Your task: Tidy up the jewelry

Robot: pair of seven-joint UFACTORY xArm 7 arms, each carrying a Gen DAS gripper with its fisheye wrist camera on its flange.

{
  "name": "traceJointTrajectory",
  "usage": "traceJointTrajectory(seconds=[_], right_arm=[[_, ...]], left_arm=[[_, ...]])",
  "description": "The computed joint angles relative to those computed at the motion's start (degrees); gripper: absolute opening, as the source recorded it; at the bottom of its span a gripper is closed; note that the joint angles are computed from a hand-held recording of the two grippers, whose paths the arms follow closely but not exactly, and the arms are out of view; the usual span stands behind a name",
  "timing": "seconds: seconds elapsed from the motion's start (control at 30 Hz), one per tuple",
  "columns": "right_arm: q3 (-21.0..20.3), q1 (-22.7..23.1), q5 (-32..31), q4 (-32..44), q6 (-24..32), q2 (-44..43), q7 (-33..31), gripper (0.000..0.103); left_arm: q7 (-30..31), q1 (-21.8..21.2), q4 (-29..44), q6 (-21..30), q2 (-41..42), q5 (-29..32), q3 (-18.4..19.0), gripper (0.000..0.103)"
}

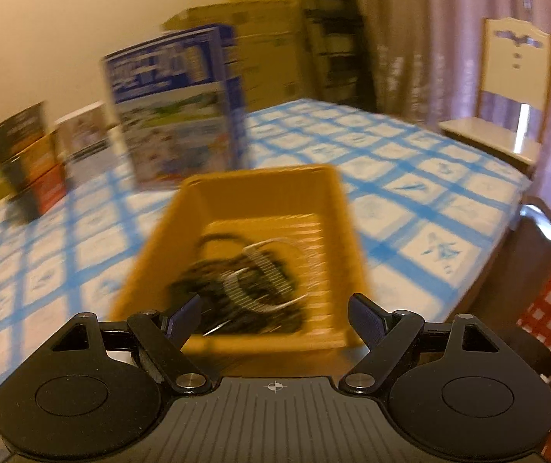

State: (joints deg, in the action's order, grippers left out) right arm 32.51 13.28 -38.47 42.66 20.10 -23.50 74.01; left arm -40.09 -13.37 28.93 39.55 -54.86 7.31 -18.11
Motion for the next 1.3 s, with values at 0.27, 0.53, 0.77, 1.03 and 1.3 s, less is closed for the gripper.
traceJointTrajectory(seconds=[0.27,0.53,0.77,1.03,1.3], right_arm=[[-1.34,10.76,10.4,3.29,2.91,0.64,-5.28,0.083],[-2.3,18.46,19.91,4.42,6.54,-2.1,-11.47,0.083],[-1.37,21.08,23.63,4.46,10.58,-4.61,-14.9,0.083],[-1.07,22.82,26.3,3.98,11.79,-5.78,-18.28,0.083],[-0.71,22.18,27.26,3.75,11.38,-6.01,-18.49,0.083]], left_arm=[[-3.15,-2.93,-1.19,15.31,-13.44,-1.63,-2.13,0.086],[-4.33,-4.63,1.83,32.36,-23.43,-3.88,-5.44,0.085],[-5.21,-4.52,4.66,38.42,-27.22,-6.07,-8.39,0.084],[-5.42,-3.74,6.95,41.95,-27.7,-7.84,-10.41,0.084],[-4.91,-3.77,6.58,41.62,-27.27,-8.37,-10.59,0.084]])
